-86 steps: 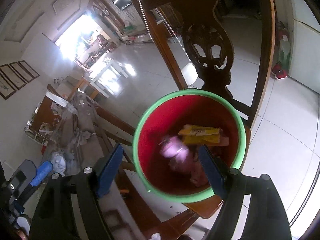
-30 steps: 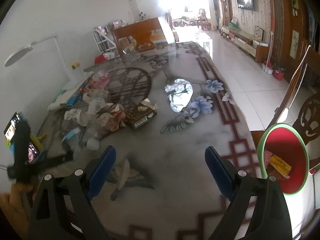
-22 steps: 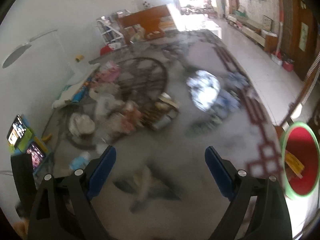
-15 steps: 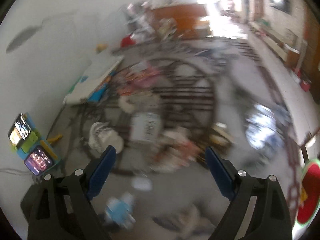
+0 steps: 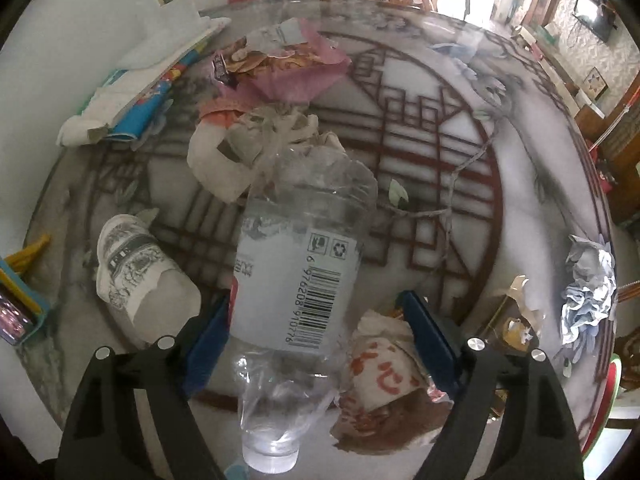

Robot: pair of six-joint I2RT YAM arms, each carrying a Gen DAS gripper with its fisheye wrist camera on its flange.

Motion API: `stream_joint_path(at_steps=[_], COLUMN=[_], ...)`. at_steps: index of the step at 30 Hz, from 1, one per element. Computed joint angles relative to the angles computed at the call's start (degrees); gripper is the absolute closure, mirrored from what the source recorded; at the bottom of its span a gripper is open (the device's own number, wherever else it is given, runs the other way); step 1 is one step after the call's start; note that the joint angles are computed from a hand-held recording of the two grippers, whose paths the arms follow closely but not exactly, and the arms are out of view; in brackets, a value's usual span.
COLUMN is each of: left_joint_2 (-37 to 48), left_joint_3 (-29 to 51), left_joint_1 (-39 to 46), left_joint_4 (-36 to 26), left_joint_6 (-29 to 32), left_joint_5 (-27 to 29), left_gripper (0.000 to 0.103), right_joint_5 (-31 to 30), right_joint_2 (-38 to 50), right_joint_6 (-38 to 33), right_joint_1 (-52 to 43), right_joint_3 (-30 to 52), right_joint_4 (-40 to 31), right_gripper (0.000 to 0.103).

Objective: Collect trash
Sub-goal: 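Grasp the clear water bottle with the right tool while the left tool holds the snack bag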

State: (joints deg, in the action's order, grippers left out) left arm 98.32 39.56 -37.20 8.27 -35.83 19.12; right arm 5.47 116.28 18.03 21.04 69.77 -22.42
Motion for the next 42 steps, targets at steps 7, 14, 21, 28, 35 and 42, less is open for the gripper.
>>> stream_joint_path(at_steps=[7, 14, 21, 28, 35, 42], left_joint_2=[2.0, 2.6, 3.5, 2.2, 3.5, 1.8], left_joint_3=[1.7, 3.2, 4.0, 4.9, 5.7, 4.6], left_joint_1=[-0.6, -2.5, -4.0, -8.3, -8.3, -10.4], left_joint_4=[-1.0, -2.1, -2.3, -2.2, -1.1, -1.7], left_joint_6=[0.8, -0.4, -1.0, 1.0, -0.8, -3.3], left_joint_5=[-0.9, -3.2, -4.5, -12.0, -12.0, -15.4], left_gripper=[0.076, 0.076, 0.076, 0.076, 0.076, 0.076], right_joint_5=[-3.6, -7.2, -10.2, -9.9, -14.7, -19.3], right_joint_2=[-5.3, -18.7, -35.0, -50.8, -55.3, -46.7], right_joint_6=[0.2, 2.7, 3.1, 2.0, -1.1, -1.3], right_joint_1=[-0.9, -2.9, -6.1, -8.0, -13.4, -16.0], right_joint_3=[-2.5, -12.4, -21.1, -30.9, -39.2, -46.9], right_joint_4=[2.4, 7.0, 5.8, 3.0, -2.2, 4.4], right_gripper=[0.045, 0.048, 0.048, 0.048, 0.048, 0.047])
